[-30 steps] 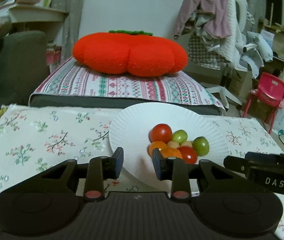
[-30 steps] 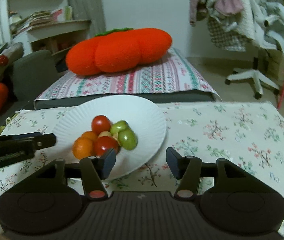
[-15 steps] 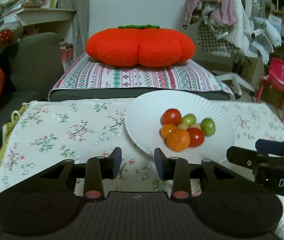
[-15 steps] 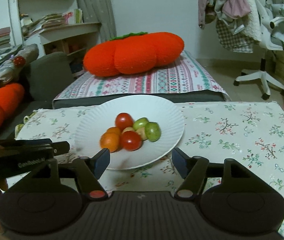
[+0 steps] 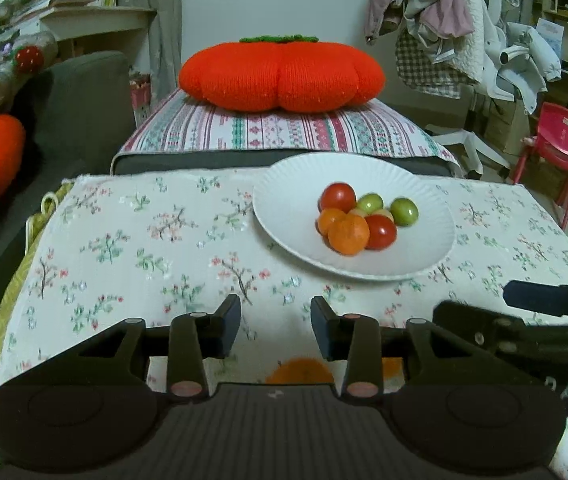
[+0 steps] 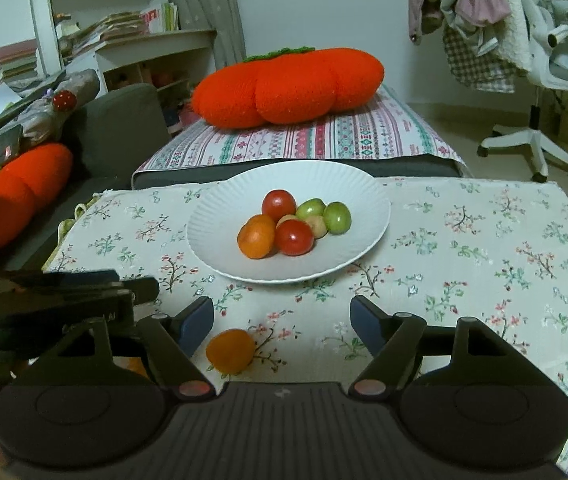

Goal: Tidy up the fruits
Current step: 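Move both open grippers back to the last two orange tomatoes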

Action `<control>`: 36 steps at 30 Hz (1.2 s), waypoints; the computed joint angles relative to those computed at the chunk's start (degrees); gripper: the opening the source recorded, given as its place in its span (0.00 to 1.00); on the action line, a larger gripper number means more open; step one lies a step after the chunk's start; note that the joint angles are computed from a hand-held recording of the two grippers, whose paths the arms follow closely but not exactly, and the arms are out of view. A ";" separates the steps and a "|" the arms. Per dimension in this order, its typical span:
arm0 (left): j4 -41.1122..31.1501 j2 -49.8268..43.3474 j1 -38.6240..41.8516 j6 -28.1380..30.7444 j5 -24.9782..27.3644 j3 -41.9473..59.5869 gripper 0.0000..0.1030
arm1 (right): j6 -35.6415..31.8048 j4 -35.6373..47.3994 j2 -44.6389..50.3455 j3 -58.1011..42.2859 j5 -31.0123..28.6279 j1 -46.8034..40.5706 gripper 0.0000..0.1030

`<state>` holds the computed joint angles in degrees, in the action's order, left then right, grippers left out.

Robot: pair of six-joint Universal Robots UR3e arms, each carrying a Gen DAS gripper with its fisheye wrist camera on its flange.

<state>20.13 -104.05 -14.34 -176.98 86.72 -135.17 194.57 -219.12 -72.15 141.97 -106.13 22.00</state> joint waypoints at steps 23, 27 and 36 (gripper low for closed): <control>-7.83 5.31 2.91 -0.56 -3.86 -4.21 0.37 | 4.14 2.44 0.92 0.18 -2.32 3.74 0.79; -7.63 5.11 3.08 -0.35 -3.91 -4.20 0.37 | 4.04 2.62 0.80 0.24 -2.54 3.82 0.82; -7.55 4.87 2.68 -0.24 -3.64 -3.98 0.37 | 4.62 3.70 0.50 0.57 -1.96 2.84 0.84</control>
<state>12.58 -99.17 -11.67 -177.22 83.09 -139.15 199.19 -215.43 -71.65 142.54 -108.09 24.84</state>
